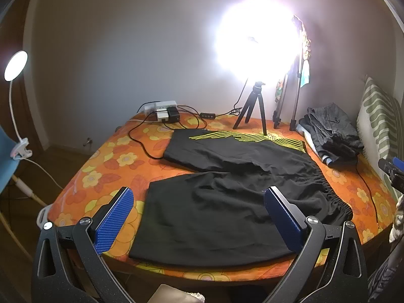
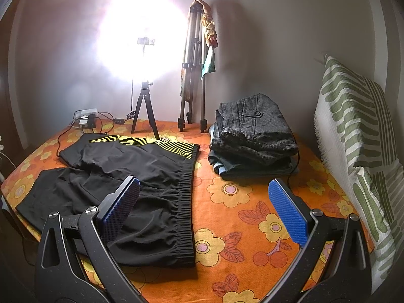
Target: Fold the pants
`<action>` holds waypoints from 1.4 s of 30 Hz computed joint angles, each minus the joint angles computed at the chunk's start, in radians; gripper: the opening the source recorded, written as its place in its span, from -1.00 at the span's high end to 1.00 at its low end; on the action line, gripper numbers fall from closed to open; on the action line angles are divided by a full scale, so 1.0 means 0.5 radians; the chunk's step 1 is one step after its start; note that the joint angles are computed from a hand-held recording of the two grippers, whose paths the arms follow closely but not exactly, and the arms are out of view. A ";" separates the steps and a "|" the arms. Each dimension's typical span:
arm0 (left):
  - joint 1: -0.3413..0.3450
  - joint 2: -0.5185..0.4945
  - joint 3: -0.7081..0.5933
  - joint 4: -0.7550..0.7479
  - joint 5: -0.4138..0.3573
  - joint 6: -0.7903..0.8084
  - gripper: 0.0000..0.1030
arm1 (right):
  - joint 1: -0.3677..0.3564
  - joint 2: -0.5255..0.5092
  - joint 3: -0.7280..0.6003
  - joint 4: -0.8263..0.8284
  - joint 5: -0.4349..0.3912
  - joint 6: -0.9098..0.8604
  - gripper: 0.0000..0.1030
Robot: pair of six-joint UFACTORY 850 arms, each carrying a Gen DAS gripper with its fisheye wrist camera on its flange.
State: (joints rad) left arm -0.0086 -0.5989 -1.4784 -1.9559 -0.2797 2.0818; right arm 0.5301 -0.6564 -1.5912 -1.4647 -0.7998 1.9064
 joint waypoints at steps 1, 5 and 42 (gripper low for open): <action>-0.001 0.000 0.000 0.002 -0.001 -0.003 -0.99 | 0.001 -0.001 0.001 -0.003 -0.002 0.004 -1.00; -0.001 0.000 -0.001 -0.010 0.000 0.010 -0.99 | 0.001 -0.001 -0.003 -0.007 -0.002 0.004 -1.00; 0.003 0.011 0.017 -0.081 -0.022 0.072 -0.99 | 0.016 0.012 -0.007 -0.055 -0.039 0.042 -1.00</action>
